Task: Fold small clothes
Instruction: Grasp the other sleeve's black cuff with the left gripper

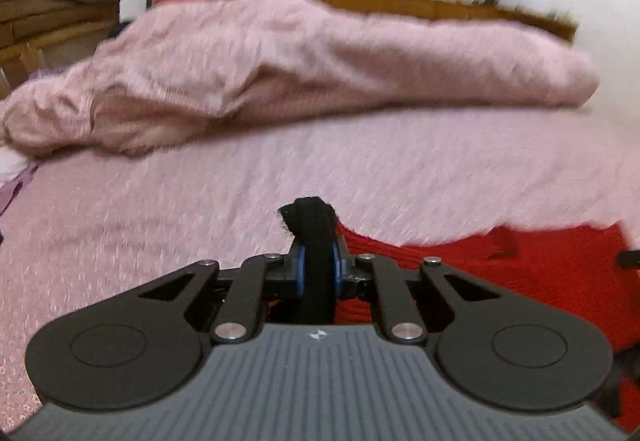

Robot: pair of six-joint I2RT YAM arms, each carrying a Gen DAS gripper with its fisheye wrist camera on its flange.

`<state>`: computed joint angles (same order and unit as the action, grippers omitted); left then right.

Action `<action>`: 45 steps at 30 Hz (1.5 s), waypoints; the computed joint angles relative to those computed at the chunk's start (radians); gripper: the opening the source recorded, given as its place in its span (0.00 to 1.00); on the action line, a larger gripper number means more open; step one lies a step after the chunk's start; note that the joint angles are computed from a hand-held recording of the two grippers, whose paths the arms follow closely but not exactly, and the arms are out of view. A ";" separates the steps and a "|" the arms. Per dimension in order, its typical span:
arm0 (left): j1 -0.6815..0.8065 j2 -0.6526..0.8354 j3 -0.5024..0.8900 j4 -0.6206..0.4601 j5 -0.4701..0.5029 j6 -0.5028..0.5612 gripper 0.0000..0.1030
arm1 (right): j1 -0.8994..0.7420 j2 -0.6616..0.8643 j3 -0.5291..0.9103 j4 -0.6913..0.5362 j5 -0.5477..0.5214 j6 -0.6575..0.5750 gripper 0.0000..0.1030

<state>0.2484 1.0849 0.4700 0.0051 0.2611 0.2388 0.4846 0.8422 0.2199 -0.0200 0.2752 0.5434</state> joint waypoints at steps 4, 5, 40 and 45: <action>-0.028 0.145 -0.004 0.068 -0.078 0.036 0.15 | -0.008 0.063 -0.008 0.054 -0.022 0.012 0.58; -0.032 0.160 -0.012 0.089 -0.088 0.043 0.15 | -0.008 0.069 -0.013 0.065 -0.027 0.013 0.58; 0.075 -0.047 -0.044 -0.161 -0.057 0.214 0.51 | 0.290 -0.238 0.081 -0.366 0.199 0.105 0.29; 0.030 0.050 -0.065 -0.073 -0.115 0.153 0.51 | 0.252 -0.138 0.090 -0.343 0.063 0.129 0.26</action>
<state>0.2782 1.1345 0.4049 -0.0674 0.1457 0.3916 0.7365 0.7042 0.3096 -0.3625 0.3382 0.6725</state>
